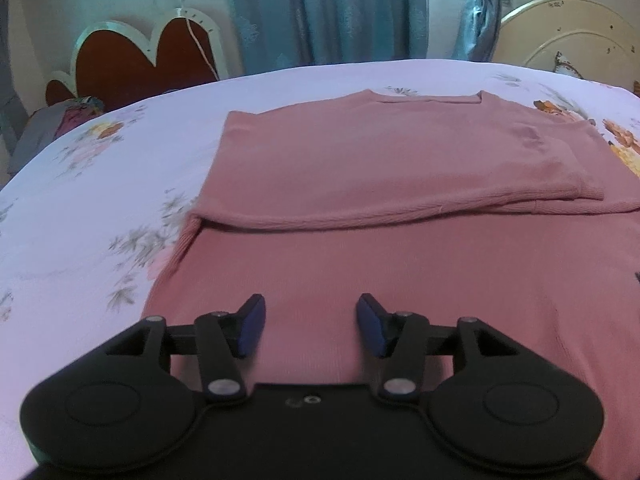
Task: Fold small clothes
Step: 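Open the left gripper and withdraw from the folded sweater side, then move both grippers to the sweater hem and close them on it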
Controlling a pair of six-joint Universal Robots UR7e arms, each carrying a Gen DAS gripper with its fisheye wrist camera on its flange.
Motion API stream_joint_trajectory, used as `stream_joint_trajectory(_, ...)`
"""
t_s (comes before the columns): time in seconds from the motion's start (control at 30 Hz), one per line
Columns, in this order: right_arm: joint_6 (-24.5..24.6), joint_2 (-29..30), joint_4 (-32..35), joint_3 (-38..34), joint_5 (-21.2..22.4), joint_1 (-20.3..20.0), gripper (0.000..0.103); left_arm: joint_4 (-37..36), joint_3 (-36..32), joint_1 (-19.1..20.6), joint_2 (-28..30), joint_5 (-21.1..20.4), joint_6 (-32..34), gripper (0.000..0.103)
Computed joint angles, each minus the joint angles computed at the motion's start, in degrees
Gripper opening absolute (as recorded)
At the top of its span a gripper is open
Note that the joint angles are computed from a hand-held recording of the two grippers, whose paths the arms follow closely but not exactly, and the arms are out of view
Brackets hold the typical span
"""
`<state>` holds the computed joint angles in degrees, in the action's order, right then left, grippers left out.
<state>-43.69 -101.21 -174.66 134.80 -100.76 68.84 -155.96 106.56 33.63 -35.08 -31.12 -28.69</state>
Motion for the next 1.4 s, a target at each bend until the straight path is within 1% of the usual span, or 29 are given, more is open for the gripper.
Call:
stream_joint_trajectory(0.07, 0.3, -1.6, 1.3, 0.4, 2.0, -0.4, 0.034, 1.2, 0.2, -0.6, -0.7, -0.5, -1.9, 0.050)
stream_joint_trajectory(0.13, 0.3, -2.6, 2.6, 0.5, 2.9, -0.2, 0.034, 2.3, 0.5, -1.3, -1.4, -1.0, -3.6, 0.051)
stream_joint_trajectory(0.2, 0.7, -3.8, 4.5, 0.5, 4.0, 0.0, 0.034, 3.0, 0.9, -2.1, -2.1, -1.6, -4.7, 0.054)
stream_joint_trajectory(0.23, 0.9, -4.2, 5.4, 0.5, 4.4, 0.1, 0.034, 3.4, 1.1, -2.5, -2.4, -1.6, -5.4, 0.057)
stream_joint_trajectory(0.27, 1.0, -4.5, 6.1, 0.5, 4.6, 0.3, 0.034, 3.8, 1.3, -2.8, -2.6, -1.6, -5.9, 0.060)
stream_joint_trajectory(0.3, 0.8, -4.8, 6.3, 0.8, 4.6, 0.5, 0.034, 4.3, 1.4, -3.1, -2.9, -1.8, -6.3, 0.061)
stream_joint_trajectory(0.4, 1.2, -5.8, 6.5, 1.6, 4.8, 1.0, 0.034, 6.0, 2.0, -3.9, -3.8, -2.9, -7.9, 0.061)
stream_joint_trajectory(0.57, 2.2, -8.0, 6.3, 4.0, 4.2, 2.4, 0.034, 5.6, 4.0, -5.2, -4.9, -4.8, -6.7, 0.061)
stream_joint_trajectory(0.7, 3.0, -9.6, 4.7, 6.6, 2.0, 4.1, 0.034, 5.4, 6.4, -5.9, -6.1, -6.2, -7.0, 0.061)
stream_joint_trajectory(0.83, 5.6, -11.0, 3.0, 9.1, -2.1, 6.0, 0.034, 4.6, 10.0, -6.7, -8.4, -7.3, -7.9, 0.061)
stream_joint_trajectory(0.97, 6.8, -13.4, 1.9, 11.4, -5.9, 8.0, 0.034, 5.1, 14.2, -7.9, -12.0, -7.3, -9.4, 0.061)
stream_joint_trajectory(1.1, 8.7, -17.3, 2.5, 13.4, -8.4, 8.6, 0.034, 6.6, 18.0, -8.8, -15.7, -7.0, -11.8, 0.061)
stream_joint_trajectory(1.3, 9.5, -23.1, 3.2, 16.4, -12.1, 9.6, 0.034, 8.8, 22.3, -10.3, -20.3, -7.0, -14.3, 0.062)
stream_joint_trajectory(1.4, 10.3, -26.1, 4.6, 17.5, -12.8, 9.2, 0.034, 10.7, 24.4, -10.8, -23.0, -7.3, -16.4, 0.064)
